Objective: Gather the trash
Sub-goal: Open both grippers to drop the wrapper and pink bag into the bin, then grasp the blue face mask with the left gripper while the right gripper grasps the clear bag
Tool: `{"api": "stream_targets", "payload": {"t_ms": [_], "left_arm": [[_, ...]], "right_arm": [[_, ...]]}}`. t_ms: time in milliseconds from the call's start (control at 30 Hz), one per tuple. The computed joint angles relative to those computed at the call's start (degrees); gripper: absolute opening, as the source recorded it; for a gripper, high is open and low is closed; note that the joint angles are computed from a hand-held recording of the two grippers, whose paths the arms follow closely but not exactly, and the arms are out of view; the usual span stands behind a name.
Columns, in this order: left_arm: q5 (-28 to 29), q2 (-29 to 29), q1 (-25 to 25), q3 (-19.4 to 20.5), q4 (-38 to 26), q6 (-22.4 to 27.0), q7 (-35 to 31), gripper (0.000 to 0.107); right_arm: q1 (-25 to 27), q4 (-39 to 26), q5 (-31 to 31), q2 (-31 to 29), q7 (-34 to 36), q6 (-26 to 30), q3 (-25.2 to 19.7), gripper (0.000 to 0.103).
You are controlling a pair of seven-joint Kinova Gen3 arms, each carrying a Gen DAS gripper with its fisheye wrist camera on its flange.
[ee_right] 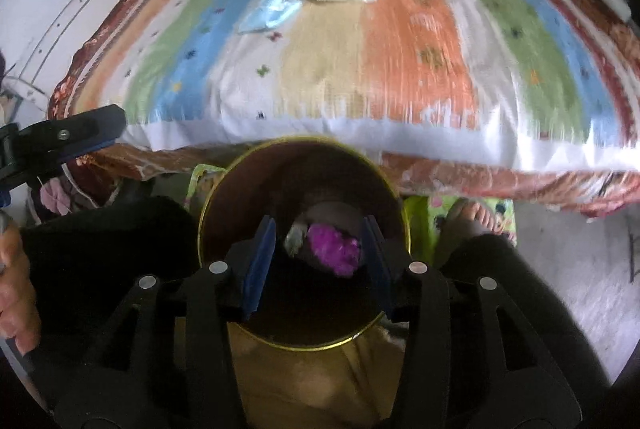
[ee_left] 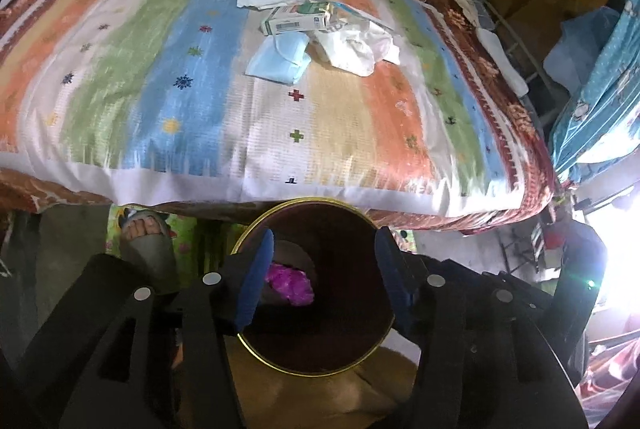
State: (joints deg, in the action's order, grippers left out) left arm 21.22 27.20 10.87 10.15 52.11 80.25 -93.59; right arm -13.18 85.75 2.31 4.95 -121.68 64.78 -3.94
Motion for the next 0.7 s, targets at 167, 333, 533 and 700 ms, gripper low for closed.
{"api": "stream_targets", "payload": {"t_ms": [167,333,533,700], "left_arm": [[-2.0,-0.1,0.4,-0.8,-1.2,-0.9,0.3,0.062],[-3.3,1.8,0.8,-1.0,-4.3,0.4,1.9,0.063],[-9.2,3.9,4.1,-2.1,-8.7,0.8,1.0,0.069],[-9.9,6.5,4.4,-1.9,-15.8,3.5,-1.2,0.080]], "right_arm": [[-0.6,-1.0,3.1,-0.6,0.8,-0.4,-0.2,0.047],[-1.6,-1.0,6.0,-0.5,0.3,-0.4,0.7,0.050],[1.7,-2.8,0.6,1.0,5.1,-1.6,0.9,0.057],[2.3,-4.8,0.6,1.5,6.8,-2.3,1.3,0.065]]}}
